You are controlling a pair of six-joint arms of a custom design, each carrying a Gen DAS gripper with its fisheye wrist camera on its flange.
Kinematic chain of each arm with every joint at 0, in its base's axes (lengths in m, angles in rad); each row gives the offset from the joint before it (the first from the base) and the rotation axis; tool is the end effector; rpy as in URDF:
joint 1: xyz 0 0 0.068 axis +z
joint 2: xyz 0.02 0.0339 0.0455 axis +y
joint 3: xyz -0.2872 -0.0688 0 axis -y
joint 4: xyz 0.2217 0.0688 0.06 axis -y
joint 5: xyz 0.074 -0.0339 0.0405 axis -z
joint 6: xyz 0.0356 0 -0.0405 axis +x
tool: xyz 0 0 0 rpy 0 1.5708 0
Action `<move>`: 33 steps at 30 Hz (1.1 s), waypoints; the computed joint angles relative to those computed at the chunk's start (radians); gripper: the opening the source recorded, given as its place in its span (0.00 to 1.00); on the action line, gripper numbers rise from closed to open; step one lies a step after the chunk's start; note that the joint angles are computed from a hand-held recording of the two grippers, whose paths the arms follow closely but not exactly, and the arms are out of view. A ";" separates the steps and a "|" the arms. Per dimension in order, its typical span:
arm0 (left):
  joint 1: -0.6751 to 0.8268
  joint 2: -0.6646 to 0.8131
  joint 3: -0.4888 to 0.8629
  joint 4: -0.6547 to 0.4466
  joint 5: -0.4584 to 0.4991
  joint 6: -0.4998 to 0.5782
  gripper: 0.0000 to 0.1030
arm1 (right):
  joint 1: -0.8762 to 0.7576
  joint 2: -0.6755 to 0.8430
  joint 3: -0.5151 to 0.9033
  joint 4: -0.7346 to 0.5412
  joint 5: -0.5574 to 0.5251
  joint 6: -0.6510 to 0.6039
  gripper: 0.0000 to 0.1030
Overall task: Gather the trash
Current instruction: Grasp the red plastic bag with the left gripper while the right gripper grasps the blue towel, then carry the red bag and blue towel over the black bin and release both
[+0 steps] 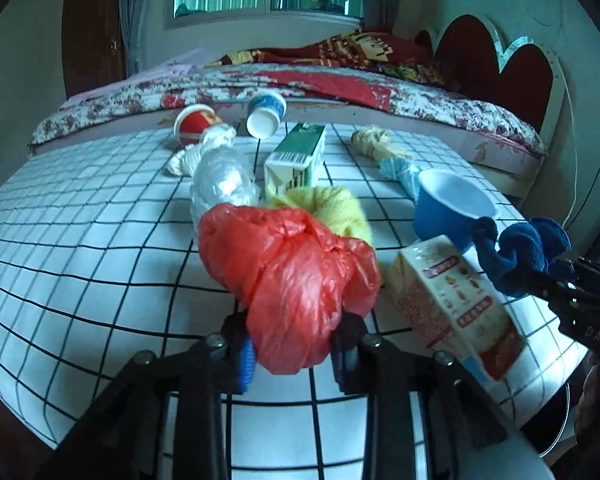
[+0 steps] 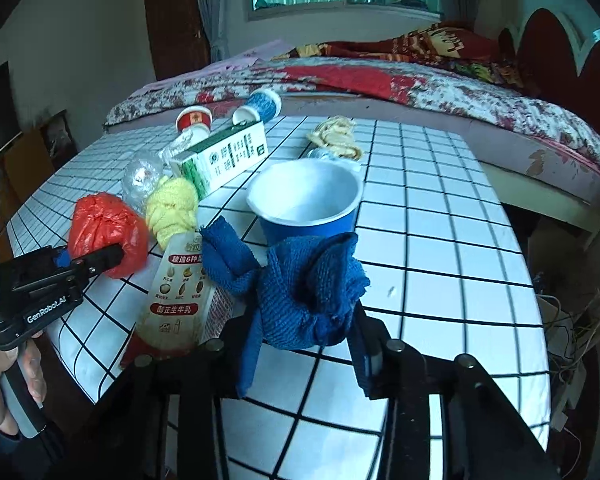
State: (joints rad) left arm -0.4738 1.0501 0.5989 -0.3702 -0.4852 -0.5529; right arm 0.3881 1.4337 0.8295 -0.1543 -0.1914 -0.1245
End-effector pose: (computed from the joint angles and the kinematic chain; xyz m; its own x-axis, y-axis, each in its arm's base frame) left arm 0.1630 -0.0649 0.2427 -0.6179 -0.2052 -0.7590 -0.2392 0.9686 -0.0672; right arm 0.2533 0.1109 0.2465 -0.5697 -0.3646 -0.7365 -0.5745 0.8175 0.0397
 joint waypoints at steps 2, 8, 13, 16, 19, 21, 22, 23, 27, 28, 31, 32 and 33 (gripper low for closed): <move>-0.066 -0.016 0.029 -0.050 -0.066 -0.028 0.29 | -0.022 -0.044 -0.006 -0.015 -0.014 0.005 0.40; -0.234 -0.030 0.123 -0.179 -0.193 -0.110 0.29 | -0.102 -0.210 -0.031 -0.082 -0.063 0.006 0.40; -0.411 0.007 0.199 -0.264 -0.303 -0.216 0.29 | -0.207 -0.359 -0.050 -0.162 -0.129 -0.007 0.40; -0.510 0.042 0.237 -0.302 -0.354 -0.275 0.29 | -0.292 -0.433 -0.052 -0.224 -0.178 -0.033 0.40; -0.595 0.083 0.273 -0.327 -0.395 -0.322 0.29 | -0.402 -0.489 -0.049 -0.289 -0.246 -0.078 0.40; -0.632 0.109 0.293 -0.321 -0.406 -0.327 0.29 | -0.504 -0.519 -0.044 -0.340 -0.311 -0.124 0.40; -0.661 0.128 0.307 -0.326 -0.419 -0.346 0.29 | -0.558 -0.524 -0.037 -0.366 -0.347 -0.151 0.40; -0.675 0.142 0.315 -0.315 -0.419 -0.341 0.29 | -0.608 -0.530 -0.031 -0.392 -0.378 -0.178 0.40; -0.732 0.210 0.351 -0.267 -0.419 -0.329 0.29 | -0.832 -0.535 -0.009 -0.501 -0.508 -0.312 0.40; -0.746 0.232 0.362 -0.253 -0.419 -0.329 0.29 | -0.897 -0.528 0.002 -0.536 -0.543 -0.358 0.40; -0.785 0.297 0.399 -0.210 -0.415 -0.310 0.29 | -1.088 -0.487 0.030 -0.640 -0.640 -0.516 0.41; -0.791 0.314 0.409 -0.194 -0.409 -0.299 0.29 | -1.136 -0.470 0.037 -0.665 -0.660 -0.561 0.41; -0.797 0.336 0.422 -0.174 -0.399 -0.284 0.29 | -1.181 -0.450 0.045 -0.687 -0.674 -0.605 0.41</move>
